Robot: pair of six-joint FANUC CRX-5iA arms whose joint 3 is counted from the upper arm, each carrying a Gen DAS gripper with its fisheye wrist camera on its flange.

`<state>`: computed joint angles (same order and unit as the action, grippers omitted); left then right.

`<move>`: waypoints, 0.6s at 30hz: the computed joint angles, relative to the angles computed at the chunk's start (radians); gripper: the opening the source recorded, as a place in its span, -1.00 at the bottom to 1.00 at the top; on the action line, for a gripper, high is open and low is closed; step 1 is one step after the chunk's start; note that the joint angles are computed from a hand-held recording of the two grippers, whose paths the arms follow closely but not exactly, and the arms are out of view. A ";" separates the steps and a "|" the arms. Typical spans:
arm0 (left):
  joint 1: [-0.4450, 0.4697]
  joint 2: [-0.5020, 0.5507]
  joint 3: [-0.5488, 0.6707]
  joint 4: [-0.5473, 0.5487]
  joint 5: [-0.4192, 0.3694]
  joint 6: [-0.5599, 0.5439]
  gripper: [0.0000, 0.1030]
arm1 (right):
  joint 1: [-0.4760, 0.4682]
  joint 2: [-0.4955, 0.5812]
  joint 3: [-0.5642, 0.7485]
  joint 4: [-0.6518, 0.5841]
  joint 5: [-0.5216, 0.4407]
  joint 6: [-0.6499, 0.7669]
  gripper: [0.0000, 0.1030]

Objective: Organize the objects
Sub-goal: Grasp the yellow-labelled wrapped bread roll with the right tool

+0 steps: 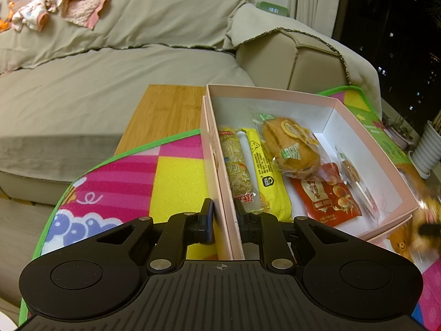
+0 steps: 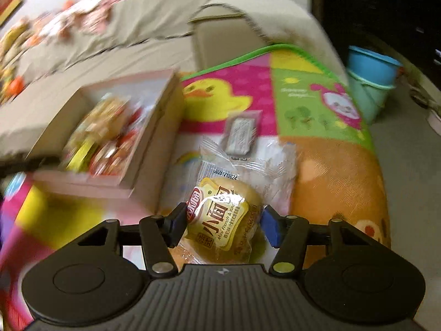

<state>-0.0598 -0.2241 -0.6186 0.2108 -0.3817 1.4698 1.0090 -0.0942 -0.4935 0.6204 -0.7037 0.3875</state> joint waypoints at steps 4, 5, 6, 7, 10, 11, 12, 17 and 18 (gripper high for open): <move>0.000 0.000 0.000 -0.002 -0.001 0.002 -0.67 | 0.051 -0.030 -0.023 0.019 -0.042 0.098 0.11; 0.000 0.000 0.000 -0.002 -0.001 0.002 -0.67 | 0.061 -0.032 -0.030 0.040 -0.053 0.093 0.13; 0.000 0.000 0.000 -0.002 -0.001 0.002 -0.67 | 0.069 -0.031 -0.034 0.057 -0.062 0.080 0.16; 0.000 0.000 0.000 -0.002 -0.001 0.002 -0.67 | 0.074 -0.030 -0.039 0.076 -0.067 0.059 0.26; -0.001 -0.001 0.002 -0.014 -0.004 0.012 -0.67 | 0.079 -0.008 -0.043 0.136 -0.090 -0.027 0.58; -0.001 0.000 0.002 -0.015 -0.004 0.012 -0.67 | 0.075 -0.004 -0.041 0.132 -0.084 -0.048 0.70; -0.002 0.000 0.005 -0.020 -0.006 0.017 -0.67 | 0.068 0.000 -0.038 0.122 -0.072 -0.065 0.73; -0.003 -0.001 0.009 -0.035 -0.010 0.031 -0.67 | 0.055 0.047 -0.034 0.169 -0.057 -0.187 0.73; -0.004 -0.001 0.010 -0.040 -0.012 0.036 -0.67 | 0.054 0.059 -0.026 0.168 -0.057 -0.188 0.70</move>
